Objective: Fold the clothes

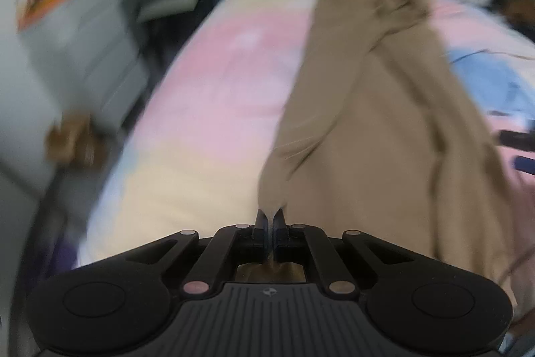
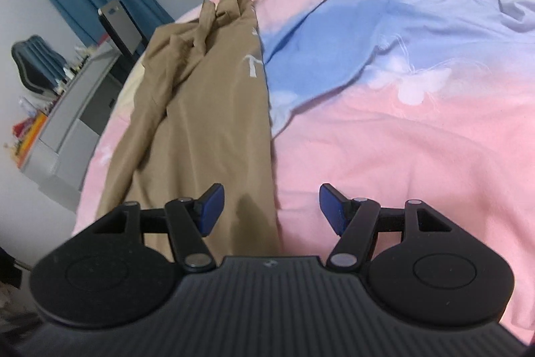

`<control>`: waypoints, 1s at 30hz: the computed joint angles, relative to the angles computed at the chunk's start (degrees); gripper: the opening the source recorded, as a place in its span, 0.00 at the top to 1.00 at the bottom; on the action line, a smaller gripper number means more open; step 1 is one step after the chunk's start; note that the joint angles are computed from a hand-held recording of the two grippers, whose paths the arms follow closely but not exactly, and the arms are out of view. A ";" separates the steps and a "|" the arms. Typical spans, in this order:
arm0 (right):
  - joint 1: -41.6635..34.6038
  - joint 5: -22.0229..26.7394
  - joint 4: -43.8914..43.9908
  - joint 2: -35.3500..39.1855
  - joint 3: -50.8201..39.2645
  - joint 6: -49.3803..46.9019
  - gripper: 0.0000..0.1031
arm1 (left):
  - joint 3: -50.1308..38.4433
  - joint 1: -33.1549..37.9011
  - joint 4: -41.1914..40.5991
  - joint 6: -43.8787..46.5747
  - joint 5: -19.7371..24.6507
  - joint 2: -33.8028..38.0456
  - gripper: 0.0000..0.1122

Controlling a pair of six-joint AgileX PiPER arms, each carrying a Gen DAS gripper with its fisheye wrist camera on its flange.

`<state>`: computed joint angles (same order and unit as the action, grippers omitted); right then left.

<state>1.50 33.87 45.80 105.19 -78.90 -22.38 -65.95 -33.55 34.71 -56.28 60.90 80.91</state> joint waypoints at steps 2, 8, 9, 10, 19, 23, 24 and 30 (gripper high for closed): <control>-0.14 0.18 1.43 -0.06 0.17 -1.53 0.37 | -0.10 -3.00 -0.43 2.22 -1.09 -2.26 0.98; -0.27 0.61 3.52 0.20 -0.10 -3.48 0.37 | -2.71 -10.64 -2.87 8.26 -5.59 -1.48 0.98; -0.29 0.69 3.40 0.18 -0.12 -3.46 0.37 | -3.25 -11.65 -4.01 9.37 -6.12 -0.14 0.98; -0.36 0.81 3.22 0.08 -0.10 -3.36 0.37 | -3.62 -12.24 -5.45 10.77 -6.51 1.43 0.97; -6.09 9.78 11.13 -3.86 4.23 -8.50 0.36 | 1.35 -7.04 -17.38 18.94 -12.35 3.75 0.62; -7.96 13.91 11.49 -6.66 8.15 -8.85 0.35 | 8.75 0.12 -28.06 23.33 -21.43 -4.00 0.29; -8.17 14.55 11.62 -7.20 9.26 -8.88 0.35 | 11.26 2.73 -31.54 24.44 -24.42 -6.39 0.28; -6.11 17.26 5.19 -6.78 9.76 -3.43 0.35 | 15.31 10.11 -26.47 5.87 -28.46 -7.68 0.23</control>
<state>-4.62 51.13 50.99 98.41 -69.14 -25.82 -50.65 -23.45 8.24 -50.42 32.45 73.23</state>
